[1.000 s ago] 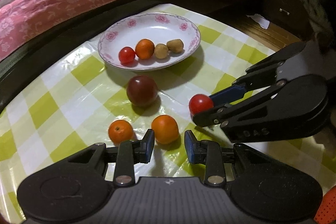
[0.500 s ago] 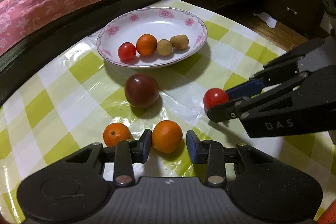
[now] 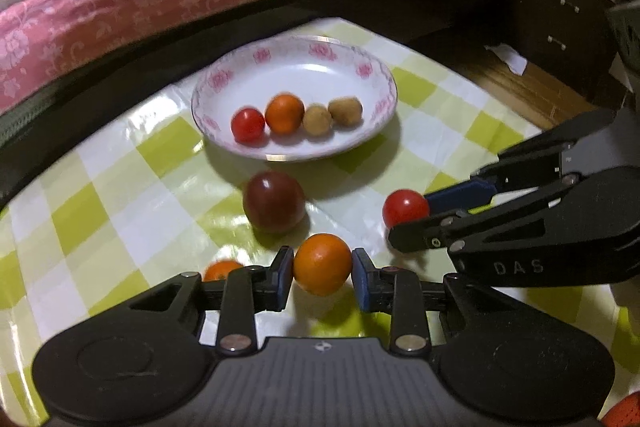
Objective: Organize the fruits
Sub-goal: 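Close the left tool on the tangerine while the right tool grasps the red tomato, then carry the tangerine and red tomato over the plate and lower them in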
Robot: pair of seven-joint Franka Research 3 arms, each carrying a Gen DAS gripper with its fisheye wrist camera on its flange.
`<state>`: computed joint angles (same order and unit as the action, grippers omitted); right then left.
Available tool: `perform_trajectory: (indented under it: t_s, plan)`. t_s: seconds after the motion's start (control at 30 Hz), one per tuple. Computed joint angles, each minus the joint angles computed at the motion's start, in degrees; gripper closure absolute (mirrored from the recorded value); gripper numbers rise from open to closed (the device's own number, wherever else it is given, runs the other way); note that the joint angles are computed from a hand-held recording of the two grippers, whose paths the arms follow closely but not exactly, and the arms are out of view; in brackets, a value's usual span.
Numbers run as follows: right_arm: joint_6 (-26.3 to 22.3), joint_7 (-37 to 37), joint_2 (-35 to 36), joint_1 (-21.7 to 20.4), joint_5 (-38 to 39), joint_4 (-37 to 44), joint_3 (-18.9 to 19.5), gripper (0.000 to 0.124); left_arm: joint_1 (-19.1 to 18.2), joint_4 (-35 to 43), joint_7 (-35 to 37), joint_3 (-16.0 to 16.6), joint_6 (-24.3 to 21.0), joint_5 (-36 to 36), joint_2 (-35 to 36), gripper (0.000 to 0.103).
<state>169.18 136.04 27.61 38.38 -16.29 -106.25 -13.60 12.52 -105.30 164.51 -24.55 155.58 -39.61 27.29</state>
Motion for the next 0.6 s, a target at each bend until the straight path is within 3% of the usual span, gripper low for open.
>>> perform_trajectory:
  t_s: [0.43,0.6]
  plan:
    - [2.21,4.60,1.12,2.76,-3.79,3.29,-6.37,0.099,-1.57,7.78,-4.22,-1.24,3.21,1.40,4.75,0.064]
    - [2.15,2.74,3.40,0.00,-1.46,6.65,-4.77,0.099,-1.90,11.13,-7.65,-2.16,5.18,5.93,7.84,0.064]
